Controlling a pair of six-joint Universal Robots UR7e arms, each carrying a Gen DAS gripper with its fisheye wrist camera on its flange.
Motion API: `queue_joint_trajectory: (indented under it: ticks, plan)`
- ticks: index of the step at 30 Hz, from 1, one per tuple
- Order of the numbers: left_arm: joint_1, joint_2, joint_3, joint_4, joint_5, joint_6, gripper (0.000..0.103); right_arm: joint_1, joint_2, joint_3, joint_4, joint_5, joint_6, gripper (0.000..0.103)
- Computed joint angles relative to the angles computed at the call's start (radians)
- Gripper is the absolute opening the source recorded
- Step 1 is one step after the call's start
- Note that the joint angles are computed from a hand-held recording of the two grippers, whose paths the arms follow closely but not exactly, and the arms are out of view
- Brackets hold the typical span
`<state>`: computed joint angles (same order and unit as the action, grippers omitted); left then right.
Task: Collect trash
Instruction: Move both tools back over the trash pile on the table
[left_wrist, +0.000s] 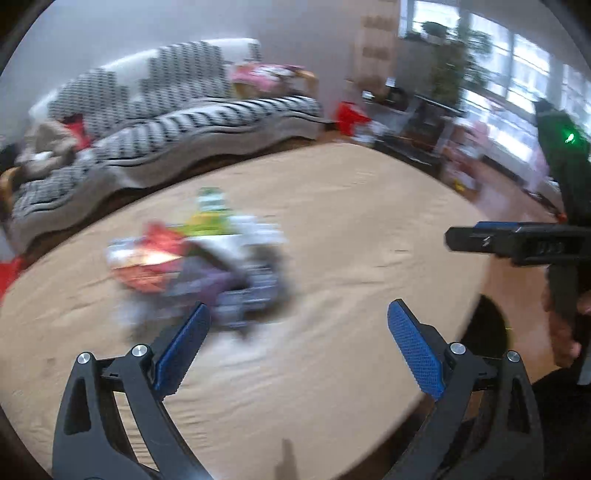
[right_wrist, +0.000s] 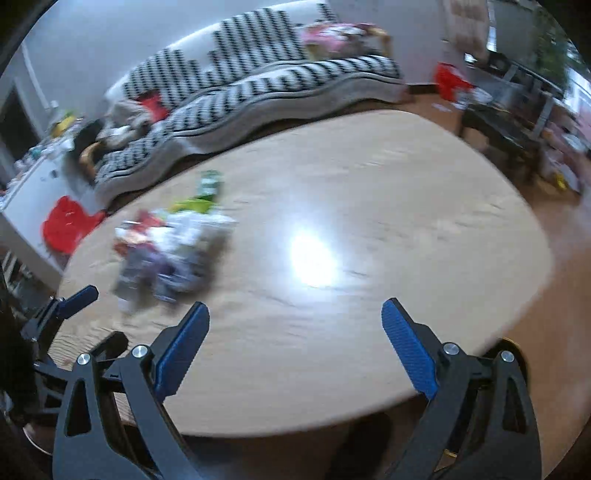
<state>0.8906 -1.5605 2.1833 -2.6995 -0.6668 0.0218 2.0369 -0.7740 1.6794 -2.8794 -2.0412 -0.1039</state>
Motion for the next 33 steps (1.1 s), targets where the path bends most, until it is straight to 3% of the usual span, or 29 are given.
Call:
queue_joint_trajectory:
  ticks: [4,7,15,21,25,29,33]
  plan:
    - [0.039,-0.074,0.004,0.032,0.068,0.026,0.094,0.042,0.116,-0.118,0.039,0.04,0.012,0.091]
    - [0.064,-0.094,0.001,0.046,0.094,0.025,0.094,0.062,0.183,-0.176,0.028,0.02,-0.017,0.09]
    - [0.107,-0.128,0.001,0.052,0.091,0.093,0.094,0.064,0.224,-0.204,0.048,0.013,-0.016,0.088]
    - [0.126,-0.092,-0.02,0.037,0.091,0.115,0.094,0.062,0.23,-0.222,0.071,0.033,-0.017,0.088]
    - [0.153,-0.023,-0.043,-0.039,0.078,0.2,0.094,0.053,0.256,-0.273,0.107,0.051,-0.005,0.084]
    - [0.195,0.057,-0.078,-0.133,0.053,0.278,0.094,0.03,0.297,-0.363,0.19,0.11,0.068,0.078]
    - [0.236,0.107,-0.119,-0.143,0.022,0.276,0.093,0.011,0.358,-0.474,0.252,0.156,0.113,0.078]
